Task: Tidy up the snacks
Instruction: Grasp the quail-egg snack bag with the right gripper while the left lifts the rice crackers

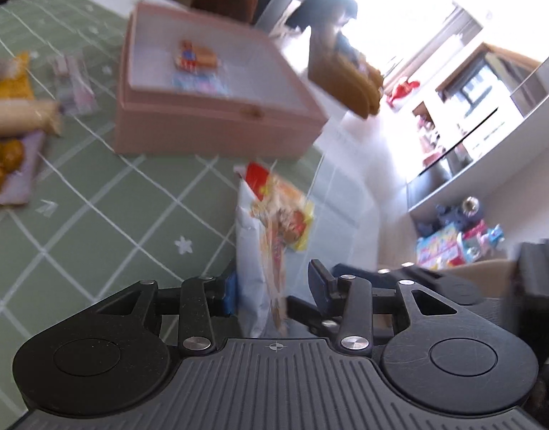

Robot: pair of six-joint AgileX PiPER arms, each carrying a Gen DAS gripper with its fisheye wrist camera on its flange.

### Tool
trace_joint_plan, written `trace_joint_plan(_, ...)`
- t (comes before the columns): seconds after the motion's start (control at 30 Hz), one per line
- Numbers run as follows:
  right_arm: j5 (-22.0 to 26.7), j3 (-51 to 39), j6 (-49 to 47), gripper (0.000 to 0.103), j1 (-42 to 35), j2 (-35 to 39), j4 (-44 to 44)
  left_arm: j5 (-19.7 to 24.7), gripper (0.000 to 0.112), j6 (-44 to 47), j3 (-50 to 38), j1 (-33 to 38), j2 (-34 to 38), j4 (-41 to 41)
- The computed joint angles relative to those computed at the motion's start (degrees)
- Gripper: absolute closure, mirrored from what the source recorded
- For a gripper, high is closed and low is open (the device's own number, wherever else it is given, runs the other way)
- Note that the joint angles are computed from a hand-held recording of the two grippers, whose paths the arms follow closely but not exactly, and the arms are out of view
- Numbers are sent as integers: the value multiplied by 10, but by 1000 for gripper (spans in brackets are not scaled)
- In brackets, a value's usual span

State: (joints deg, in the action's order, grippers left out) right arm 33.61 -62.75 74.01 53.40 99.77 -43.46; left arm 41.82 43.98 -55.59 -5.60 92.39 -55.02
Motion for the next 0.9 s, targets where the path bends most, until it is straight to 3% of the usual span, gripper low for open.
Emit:
trace_joint_plan(0.1, 2, 9, -2, 41, 4, -5, -10, -43, 82, -16, 7, -21, 17, 3)
trace_joint_plan(0.17, -5, 13, -47, 41, -4, -18, 23, -37, 90, 12, 27, -3, 2, -38)
trace_joint_plan(0.23, -10, 22, -75, 41, -15, -37, 37, -16, 91, 0, 39, 26, -16, -49)
trace_joint_plan(0.37, -23, 1, -158, 35, -53, -45, 55, -6, 91, -47, 54, 66, -55, 11)
trace_joint_plan(0.53, -29, -91, -297, 34, -93, 27, 105, -13, 91, -88, 66, 83, -88, 64)
trace_joint_plan(0.67, -10, -173, -402, 34, -129, 93, 234, -14, 91, -102, 70, 82, -105, 94)
trace_joint_plan(0.8, 0, -189, -430, 34, -123, 104, 280, -20, 89, -111, 64, 64, -101, 113)
trace_joint_plan(0.9, 22, -212, -406, 34, -108, 124, 231, -41, 86, -136, 57, 32, -91, 151)
